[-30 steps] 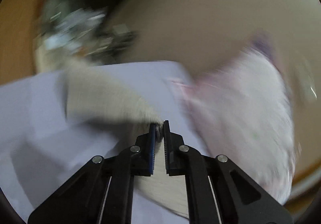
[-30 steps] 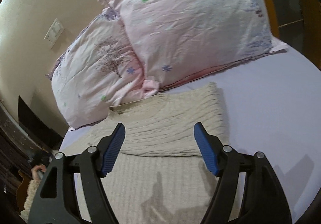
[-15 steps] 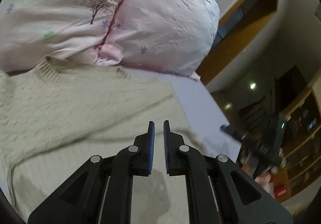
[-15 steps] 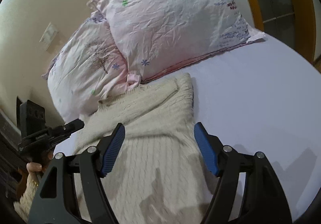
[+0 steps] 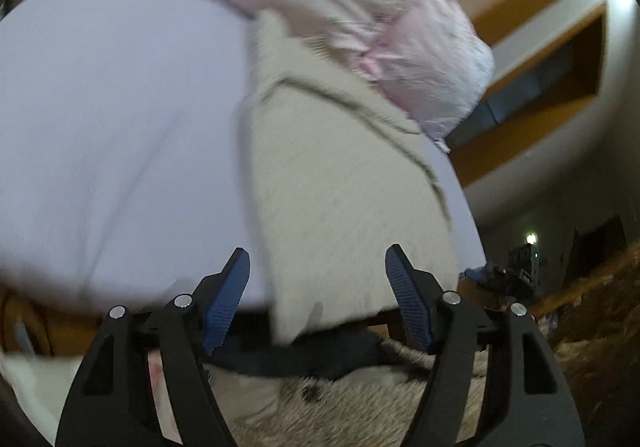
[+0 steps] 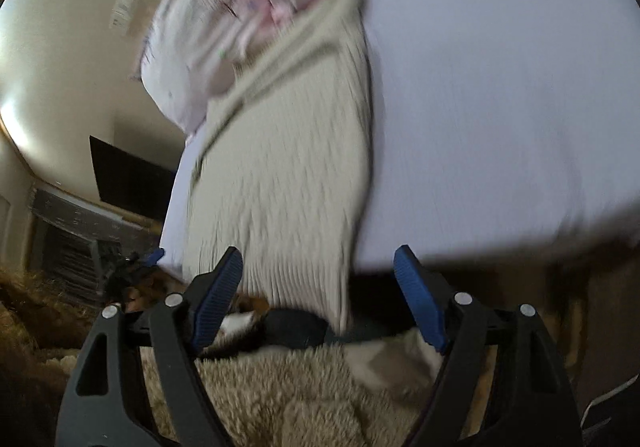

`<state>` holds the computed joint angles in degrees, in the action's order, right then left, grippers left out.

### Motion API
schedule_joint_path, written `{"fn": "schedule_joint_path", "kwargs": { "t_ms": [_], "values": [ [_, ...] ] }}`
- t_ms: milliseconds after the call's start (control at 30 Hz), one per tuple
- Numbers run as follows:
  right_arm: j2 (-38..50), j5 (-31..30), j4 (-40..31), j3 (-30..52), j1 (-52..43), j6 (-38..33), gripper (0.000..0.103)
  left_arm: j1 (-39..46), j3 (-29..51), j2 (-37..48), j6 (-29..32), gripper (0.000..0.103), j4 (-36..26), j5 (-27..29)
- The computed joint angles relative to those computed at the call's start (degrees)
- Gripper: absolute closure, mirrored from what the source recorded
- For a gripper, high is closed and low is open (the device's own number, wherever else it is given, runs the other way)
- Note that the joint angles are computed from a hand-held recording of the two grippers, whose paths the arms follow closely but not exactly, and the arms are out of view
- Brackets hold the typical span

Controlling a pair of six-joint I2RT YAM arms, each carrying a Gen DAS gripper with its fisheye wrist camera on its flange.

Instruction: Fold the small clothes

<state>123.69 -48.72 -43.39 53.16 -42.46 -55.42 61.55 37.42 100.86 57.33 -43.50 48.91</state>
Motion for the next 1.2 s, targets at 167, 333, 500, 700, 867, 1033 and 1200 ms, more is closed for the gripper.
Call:
{"fn": "schedule_joint_path", "kwargs": {
  "t_ms": [167,333,500,700,867,1033,1200],
  "values": [
    [9.4,-0.7,-0.4,2.9,2.9,1.3,0.025,-0.3,-2.2,7.9,3.2,0.033,3.0,-3.2],
    [16.1,-3.8,-3.1,6.2,5.8,-0.2,0.043,-3.5,-2.2,17.1,0.5,0.048,8.1,-0.5],
    [18.8,-5.5,-7.0,7.6,7.9,-5.1,0.086,-5.4,-1.1,21.0,-3.0,0.078,9.7,3.7],
    [10.5,-10.2,-12.1,5.4,7.6,-12.1,0.095,-5.7,-1.1,18.3,-6.0,0.097,6.9,7.5],
    [-4.7,-22.0,-10.4,9.6,13.2,-2.7,0.095,-17.4,-0.3,-2.4,-26.2,0.097,16.1,13.5],
    [-10.6,-23.2,49.5,8.5,22.0,59.5,0.095,-31.7,9.0,0.8,-70.2,0.096,57.0,4.7],
    [7.3,5.0,50.4,31.1,31.4,77.9,0.066,-42.7,37.2,22.0,-73.8,0.096,49.1,-17.0]
  ]
}}
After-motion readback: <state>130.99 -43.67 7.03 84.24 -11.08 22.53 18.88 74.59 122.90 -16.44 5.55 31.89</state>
